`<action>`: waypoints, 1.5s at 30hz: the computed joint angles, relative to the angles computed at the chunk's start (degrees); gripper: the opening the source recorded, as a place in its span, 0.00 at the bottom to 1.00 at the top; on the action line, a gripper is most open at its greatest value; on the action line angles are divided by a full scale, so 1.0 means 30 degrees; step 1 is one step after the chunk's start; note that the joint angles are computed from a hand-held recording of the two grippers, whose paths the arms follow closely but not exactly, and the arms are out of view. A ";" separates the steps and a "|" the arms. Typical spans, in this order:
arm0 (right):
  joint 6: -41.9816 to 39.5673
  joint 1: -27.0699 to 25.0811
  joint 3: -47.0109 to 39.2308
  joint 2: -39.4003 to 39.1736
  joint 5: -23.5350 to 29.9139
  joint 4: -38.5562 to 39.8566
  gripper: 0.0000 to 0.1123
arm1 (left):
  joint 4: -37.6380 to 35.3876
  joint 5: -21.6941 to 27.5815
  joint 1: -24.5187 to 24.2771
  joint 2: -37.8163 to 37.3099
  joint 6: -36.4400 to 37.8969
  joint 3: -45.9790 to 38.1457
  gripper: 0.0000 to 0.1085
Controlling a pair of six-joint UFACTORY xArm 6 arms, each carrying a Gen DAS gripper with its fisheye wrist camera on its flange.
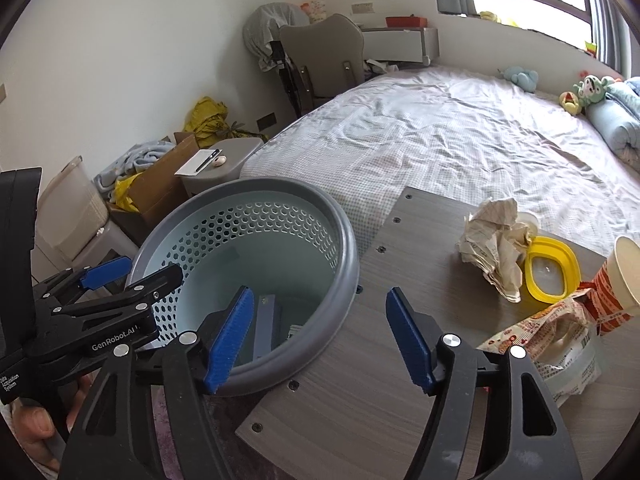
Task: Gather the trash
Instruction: 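Withdraw both grippers from the basket toward the table items, then grasp the light-blue wrapper packet with the right gripper while the left gripper approaches the snack wrapper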
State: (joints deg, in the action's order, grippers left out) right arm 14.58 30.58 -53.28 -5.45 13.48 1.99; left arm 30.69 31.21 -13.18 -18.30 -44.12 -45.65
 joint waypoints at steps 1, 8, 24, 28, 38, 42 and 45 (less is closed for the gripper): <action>0.0298 -0.0125 0.0310 -0.0261 -0.0025 -0.0243 0.61 | -0.0065 -0.0027 -0.0158 0.0058 0.0028 -0.0050 0.67; 0.2458 -0.1350 0.2803 -0.2727 0.0018 -0.2266 0.66 | -0.0153 -0.0232 -0.1559 0.0496 0.0001 -0.0519 0.67; 0.6011 -0.5582 0.7193 -0.7131 0.1621 -0.5382 0.69 | -0.0437 -0.0710 -0.4859 0.2707 -0.0465 -0.2239 0.67; 0.6458 -0.6070 0.7246 -0.6811 0.1748 -0.5440 0.69 | -0.0274 -0.0613 -0.5275 0.3370 -0.0448 -0.2741 0.67; 0.9067 -0.5568 0.5053 -0.4434 0.2525 -0.7563 0.74 | -0.0111 -0.0676 -0.5333 0.4006 -0.0377 -0.3215 0.67; 1.0773 -0.5342 0.4282 -0.3863 0.3028 -0.9058 0.76 | -0.0258 -0.0864 -0.5201 0.4030 -0.0202 -0.3150 0.67; 1.1655 -0.5158 0.3427 -0.3158 0.3817 -0.9970 0.76 | -0.0582 -0.1054 -0.5072 0.3999 0.0016 -0.3019 0.67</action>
